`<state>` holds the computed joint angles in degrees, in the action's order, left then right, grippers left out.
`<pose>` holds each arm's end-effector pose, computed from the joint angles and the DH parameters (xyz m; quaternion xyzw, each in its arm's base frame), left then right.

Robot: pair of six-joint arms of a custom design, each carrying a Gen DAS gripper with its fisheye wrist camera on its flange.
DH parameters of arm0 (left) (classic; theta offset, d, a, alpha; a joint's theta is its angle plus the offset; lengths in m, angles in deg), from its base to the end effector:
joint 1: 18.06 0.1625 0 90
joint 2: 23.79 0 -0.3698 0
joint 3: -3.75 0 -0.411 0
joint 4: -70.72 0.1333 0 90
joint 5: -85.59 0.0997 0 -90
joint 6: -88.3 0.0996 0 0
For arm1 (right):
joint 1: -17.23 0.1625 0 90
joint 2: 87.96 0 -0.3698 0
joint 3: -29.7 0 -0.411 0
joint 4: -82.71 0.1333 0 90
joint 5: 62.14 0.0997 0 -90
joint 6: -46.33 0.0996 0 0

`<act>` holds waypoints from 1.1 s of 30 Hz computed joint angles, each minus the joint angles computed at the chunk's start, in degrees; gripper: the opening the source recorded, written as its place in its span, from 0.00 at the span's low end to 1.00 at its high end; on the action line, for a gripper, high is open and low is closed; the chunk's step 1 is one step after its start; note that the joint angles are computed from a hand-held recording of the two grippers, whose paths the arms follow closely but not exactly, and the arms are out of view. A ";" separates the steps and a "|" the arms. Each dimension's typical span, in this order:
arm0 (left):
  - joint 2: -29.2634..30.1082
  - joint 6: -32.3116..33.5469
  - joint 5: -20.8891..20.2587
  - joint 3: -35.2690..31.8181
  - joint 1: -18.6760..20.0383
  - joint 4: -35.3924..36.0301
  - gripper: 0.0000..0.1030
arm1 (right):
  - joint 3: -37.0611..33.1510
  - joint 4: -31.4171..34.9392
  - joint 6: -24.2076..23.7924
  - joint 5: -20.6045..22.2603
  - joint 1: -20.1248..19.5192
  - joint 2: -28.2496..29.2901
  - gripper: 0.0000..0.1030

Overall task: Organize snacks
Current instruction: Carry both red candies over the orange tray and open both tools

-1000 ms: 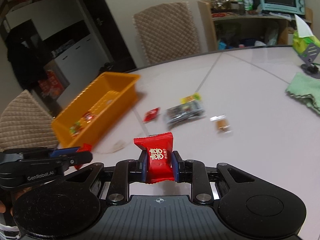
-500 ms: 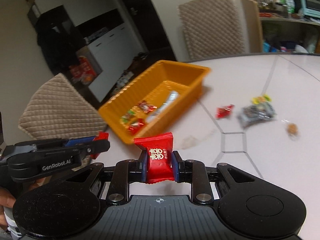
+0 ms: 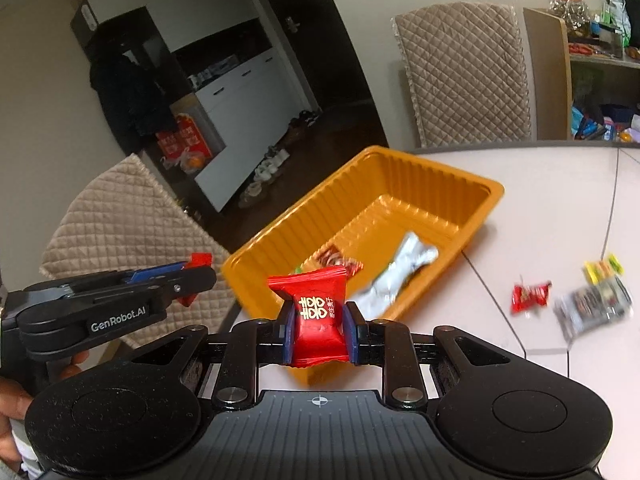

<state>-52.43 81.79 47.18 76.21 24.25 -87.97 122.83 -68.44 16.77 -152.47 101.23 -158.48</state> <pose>-0.4032 -0.6528 0.0410 0.2215 0.8560 -0.3662 0.2900 0.0648 -0.6531 0.3373 0.1918 -0.9243 0.3134 0.1034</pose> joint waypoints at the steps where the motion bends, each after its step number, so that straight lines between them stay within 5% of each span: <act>1: 0.74 0.46 -0.41 -1.46 0.46 0.23 0.21 | -1.03 -0.42 0.08 -0.35 0.20 1.12 0.25; 22: 18.59 10.12 -6.08 -32.56 7.59 10.62 0.21 | -23.20 -0.16 3.24 -4.94 0.58 21.01 0.25; 33: 22.64 11.22 -6.76 -39.77 8.71 13.58 0.21 | -30.97 0.01 5.82 -3.58 -0.25 26.88 0.25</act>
<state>-29.79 93.01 40.42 36.43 32.96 -74.40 91.86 -68.43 22.59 -156.05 100.98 -131.60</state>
